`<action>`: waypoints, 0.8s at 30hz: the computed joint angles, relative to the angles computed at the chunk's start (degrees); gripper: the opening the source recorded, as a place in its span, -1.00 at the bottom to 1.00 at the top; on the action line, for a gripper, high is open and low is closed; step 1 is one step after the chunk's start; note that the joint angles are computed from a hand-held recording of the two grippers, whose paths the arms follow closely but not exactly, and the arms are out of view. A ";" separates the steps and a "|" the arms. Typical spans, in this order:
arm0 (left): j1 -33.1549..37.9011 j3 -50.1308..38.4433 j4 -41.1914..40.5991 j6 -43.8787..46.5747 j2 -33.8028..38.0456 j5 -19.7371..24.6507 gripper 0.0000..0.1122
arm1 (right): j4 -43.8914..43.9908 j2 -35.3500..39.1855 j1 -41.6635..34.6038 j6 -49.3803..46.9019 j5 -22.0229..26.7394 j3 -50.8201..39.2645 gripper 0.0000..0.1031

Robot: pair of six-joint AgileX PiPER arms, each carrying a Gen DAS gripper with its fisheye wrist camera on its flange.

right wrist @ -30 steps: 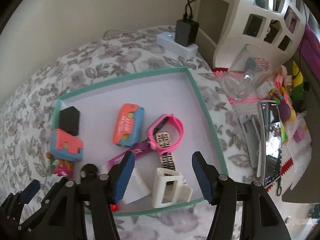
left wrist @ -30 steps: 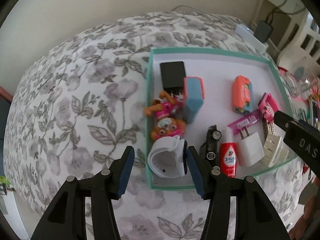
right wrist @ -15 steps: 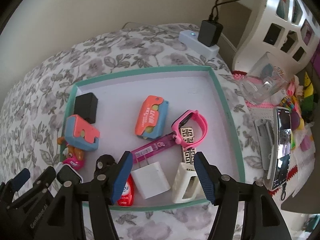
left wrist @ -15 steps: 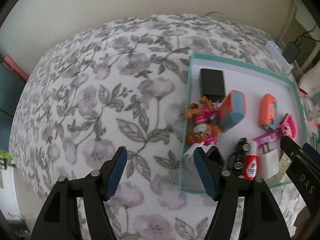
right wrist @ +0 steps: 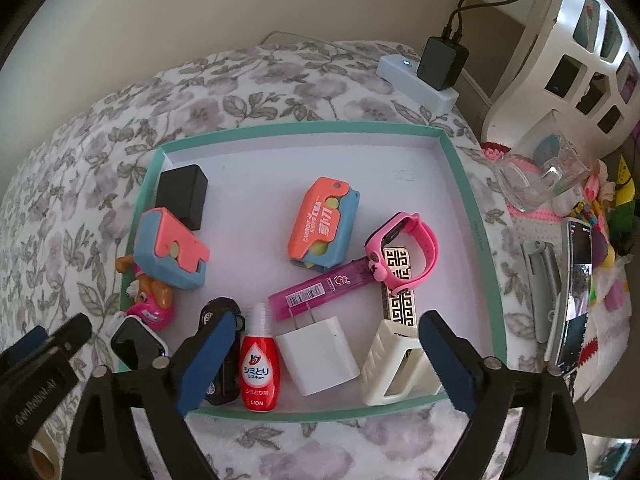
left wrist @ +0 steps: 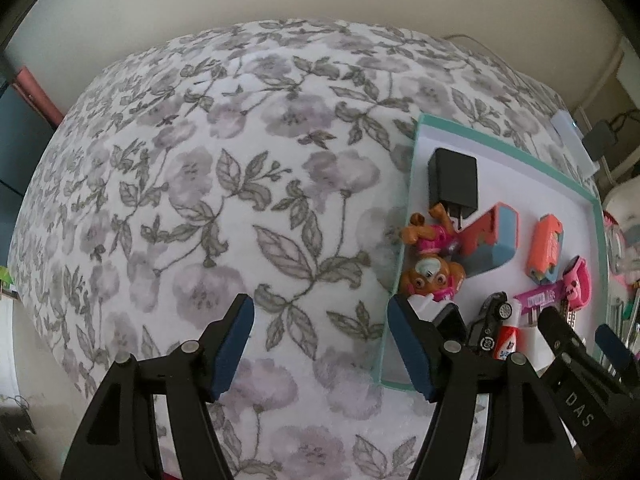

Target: Organize rigid objects

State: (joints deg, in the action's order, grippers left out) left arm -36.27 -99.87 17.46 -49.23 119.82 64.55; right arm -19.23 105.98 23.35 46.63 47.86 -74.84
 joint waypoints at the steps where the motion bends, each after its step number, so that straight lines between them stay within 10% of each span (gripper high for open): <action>1: 0.10 0.07 0.13 -0.24 0.00 0.10 0.36 | 0.04 0.03 0.00 -0.01 -0.14 0.09 0.97; 3: 0.48 0.39 0.06 -0.45 0.09 -0.06 0.64 | 0.15 0.17 0.03 -0.29 -0.28 0.21 0.97; 24: 3.60 11.03 -0.51 0.34 -6.42 -3.92 0.65 | -3.21 -5.26 5.71 5.28 -1.91 5.62 1.00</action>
